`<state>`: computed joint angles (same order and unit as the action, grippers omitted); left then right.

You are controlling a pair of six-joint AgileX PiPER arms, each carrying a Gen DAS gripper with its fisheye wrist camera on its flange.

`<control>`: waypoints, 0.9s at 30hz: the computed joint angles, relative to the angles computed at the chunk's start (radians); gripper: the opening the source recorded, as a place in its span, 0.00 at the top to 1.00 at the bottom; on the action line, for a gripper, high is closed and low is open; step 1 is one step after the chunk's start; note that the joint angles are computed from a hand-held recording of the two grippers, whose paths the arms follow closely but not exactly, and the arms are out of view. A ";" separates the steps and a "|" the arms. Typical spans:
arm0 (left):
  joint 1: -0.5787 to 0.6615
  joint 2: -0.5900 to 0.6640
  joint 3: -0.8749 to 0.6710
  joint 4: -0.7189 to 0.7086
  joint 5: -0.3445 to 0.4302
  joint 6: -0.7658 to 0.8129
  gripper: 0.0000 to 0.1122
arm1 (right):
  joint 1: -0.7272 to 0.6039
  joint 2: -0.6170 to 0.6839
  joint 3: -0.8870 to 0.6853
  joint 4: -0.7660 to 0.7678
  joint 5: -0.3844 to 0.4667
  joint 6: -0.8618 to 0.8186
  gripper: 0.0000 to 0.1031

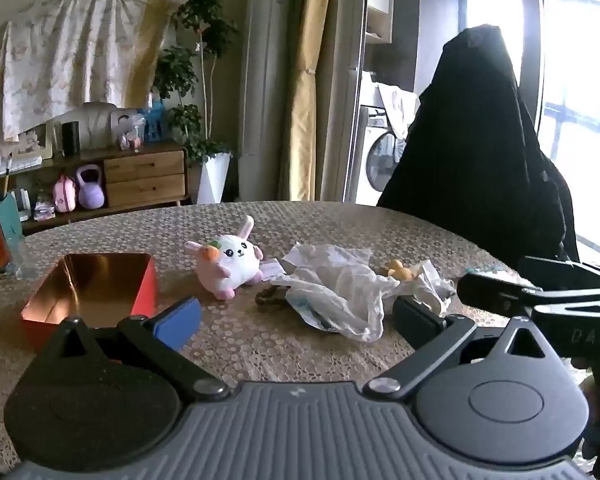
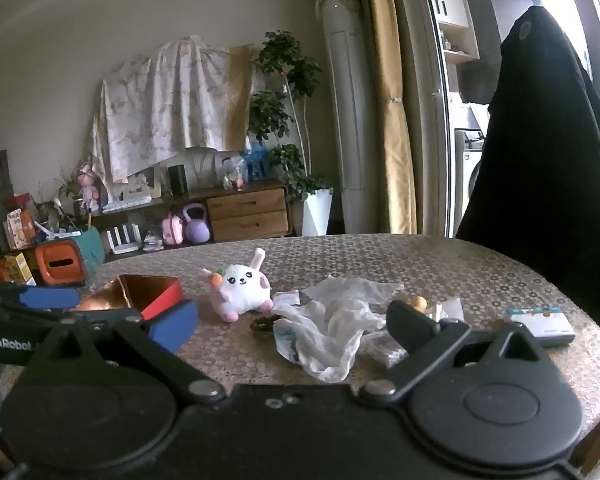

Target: Organize soft objects

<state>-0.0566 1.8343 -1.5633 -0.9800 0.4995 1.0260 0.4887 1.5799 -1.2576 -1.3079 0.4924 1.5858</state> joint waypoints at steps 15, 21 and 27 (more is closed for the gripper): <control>0.011 -0.004 -0.012 0.029 0.014 -0.051 0.08 | 0.025 0.011 -0.054 0.072 0.031 -0.102 0.03; 0.014 -0.019 0.005 0.022 0.014 -0.036 0.08 | 0.018 -0.012 -0.009 0.015 0.012 -0.051 0.04; 0.016 -0.016 0.007 0.009 0.014 -0.023 0.08 | 0.027 -0.017 -0.005 0.015 0.016 -0.049 0.05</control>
<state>-0.0406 1.8184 -1.5566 -0.9712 0.5133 1.0026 0.5160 1.5633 -1.2631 -1.2927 0.5082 1.5369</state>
